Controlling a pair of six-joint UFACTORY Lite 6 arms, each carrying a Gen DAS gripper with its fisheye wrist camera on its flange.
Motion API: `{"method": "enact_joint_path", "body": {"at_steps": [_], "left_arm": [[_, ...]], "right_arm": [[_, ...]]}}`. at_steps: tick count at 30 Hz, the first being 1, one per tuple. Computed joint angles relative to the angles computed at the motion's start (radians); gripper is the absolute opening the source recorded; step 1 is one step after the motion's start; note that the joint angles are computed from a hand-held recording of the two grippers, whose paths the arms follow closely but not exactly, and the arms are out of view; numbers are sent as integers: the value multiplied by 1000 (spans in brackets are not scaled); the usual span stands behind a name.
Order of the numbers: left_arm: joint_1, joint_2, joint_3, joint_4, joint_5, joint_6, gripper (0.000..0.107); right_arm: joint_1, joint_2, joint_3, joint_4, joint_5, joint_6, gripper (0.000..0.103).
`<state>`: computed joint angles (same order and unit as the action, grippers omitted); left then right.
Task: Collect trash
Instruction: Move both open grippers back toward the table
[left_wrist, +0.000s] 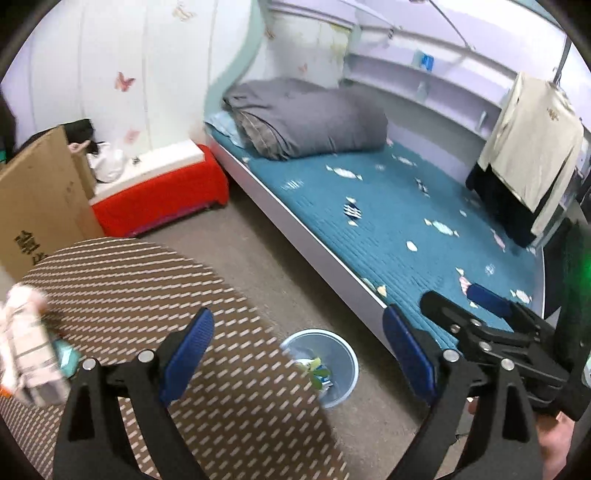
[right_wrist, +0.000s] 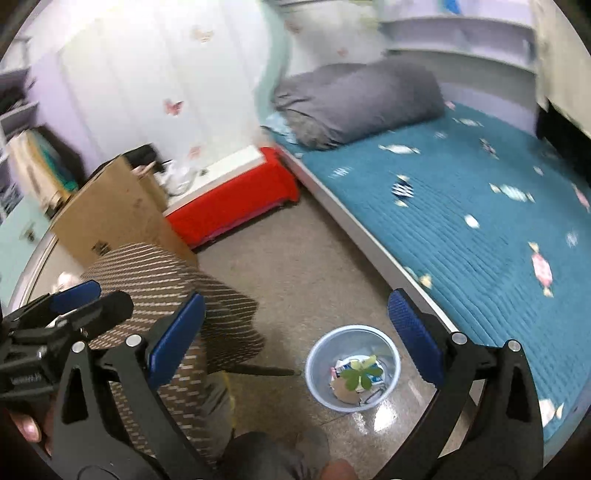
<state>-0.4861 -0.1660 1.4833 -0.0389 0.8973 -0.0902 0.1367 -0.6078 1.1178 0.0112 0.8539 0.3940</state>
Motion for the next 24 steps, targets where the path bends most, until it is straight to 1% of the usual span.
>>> {"method": "enact_joint_path", "body": {"at_steps": [2,6,10,12,15,16,17,18,19,21,22,24], "left_arm": [[59,-79,-29,-28,30,37,90],[283,-223,-67,-168,100,199,90],[695,-310,-93,-423,214,542,91],[905,-319,-98,-504,272,678,91],[1219,-291,-99,-621,351,855,91],[1323,-261,-86,-665,381,927,91],[1428,-235,-84,-724,424,1010,91],[1523,-202,-80,-760,445,1075,91],[1583,-161,-69,-768,440,1109,91],[1641,-71,-42,-765,400,1146,91],[1663,-34,-40,-761,373,1167,91],[1673,77,8,-723,298,1166,91]], "right_arm": [[157,37,54,-104,11,138,97],[447,153,167,-290,48,368,97],[664,307,305,-421,89,518,97],[726,387,379,-445,100,546,97],[809,533,514,-464,114,548,97],[845,611,590,-472,127,543,97],[865,662,641,-472,135,535,97],[888,714,693,-475,143,534,97],[910,797,780,-466,150,517,97],[937,911,908,-455,169,496,97],[953,1003,1013,-445,177,473,97],[969,1150,1208,-425,226,431,97]]}}
